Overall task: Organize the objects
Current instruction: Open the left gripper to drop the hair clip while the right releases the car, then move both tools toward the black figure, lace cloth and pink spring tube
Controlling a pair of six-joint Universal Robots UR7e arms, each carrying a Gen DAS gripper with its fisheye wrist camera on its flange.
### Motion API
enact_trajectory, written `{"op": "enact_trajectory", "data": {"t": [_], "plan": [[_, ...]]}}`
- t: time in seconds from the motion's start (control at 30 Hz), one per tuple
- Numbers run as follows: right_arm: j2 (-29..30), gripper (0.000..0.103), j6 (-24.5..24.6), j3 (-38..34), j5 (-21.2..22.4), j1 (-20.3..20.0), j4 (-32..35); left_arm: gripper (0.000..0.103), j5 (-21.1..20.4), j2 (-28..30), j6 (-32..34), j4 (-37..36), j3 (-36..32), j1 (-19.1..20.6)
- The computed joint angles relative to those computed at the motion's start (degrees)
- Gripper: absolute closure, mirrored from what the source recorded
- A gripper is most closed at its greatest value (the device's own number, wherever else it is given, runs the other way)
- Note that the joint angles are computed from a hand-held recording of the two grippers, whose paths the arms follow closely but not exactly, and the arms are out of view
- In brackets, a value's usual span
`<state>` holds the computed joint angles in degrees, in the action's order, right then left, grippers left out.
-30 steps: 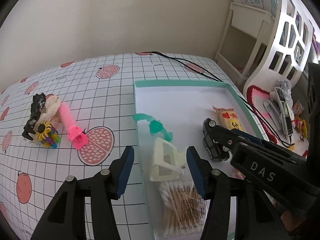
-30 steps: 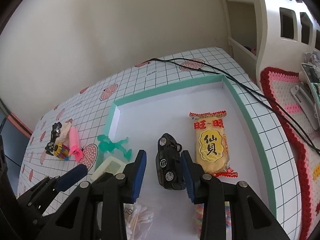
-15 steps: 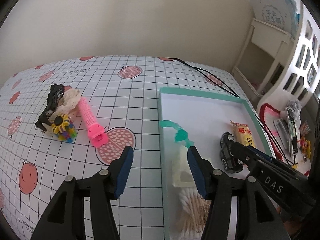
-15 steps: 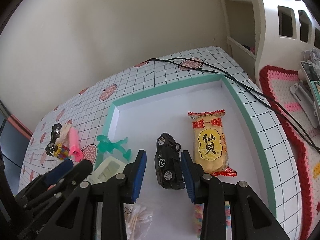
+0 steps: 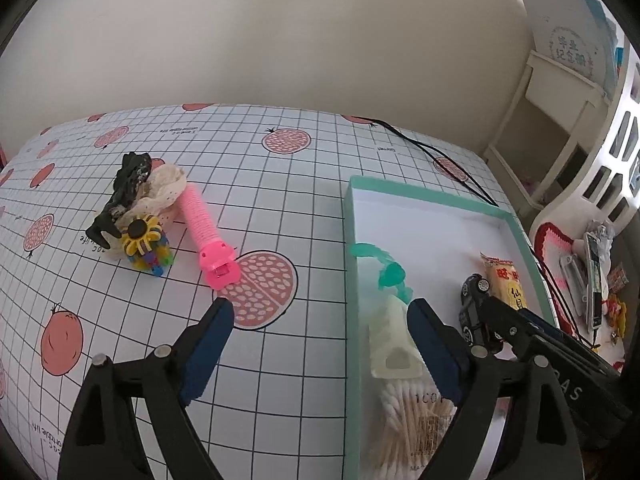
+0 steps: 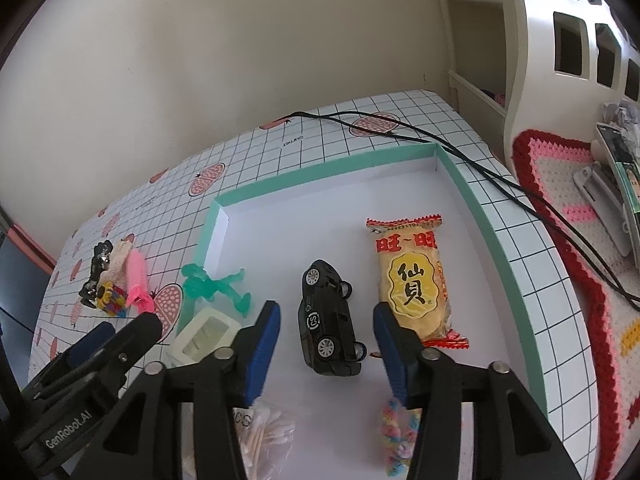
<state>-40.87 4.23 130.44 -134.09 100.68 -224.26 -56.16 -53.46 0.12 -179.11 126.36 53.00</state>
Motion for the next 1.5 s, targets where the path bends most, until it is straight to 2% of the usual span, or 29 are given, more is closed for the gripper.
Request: {"op": "enact_trajectory", "data": {"t": [0.03,0.27,0.4,0.57,0.77,1.27,1.5], "plan": [[0.00,0.042,-0.09,-0.02,-0.05,0.03,-0.12,0.008,0.40,0.08,-0.23,-0.23,-0.02,0.05],[0.19,0.029,-0.35,-0.08,-0.25,0.12,-0.92,0.004,1.94,0.10,-1.40,-1.04,-0.09,0.54],[0.38,0.012,-0.75,-0.19,-0.27,0.10,-1.24,0.003,2.13,-0.12,-1.99,-0.92,-0.14,0.95],[0.59,0.004,-1.04,-0.33,-0.23,0.13,-1.32,0.001,2.50,0.06,-2.12,-1.77,-0.14,1.12],[0.89,0.000,-2.01,-0.41,-0.66,0.25,-2.07,0.000,2.57,0.16,-1.99,-2.48,-0.11,1.29],[1.09,0.000,-3.12,-0.96,-1.37,0.97,-2.20,0.000,1.11,-1.44,-1.07,-1.22,-0.98,2.63],[2.77,0.000,-6.58,-3.91,-5.63,4.65,-7.67,0.000,0.38,-3.59,3.82,-4.98,-1.55,3.60]]}}
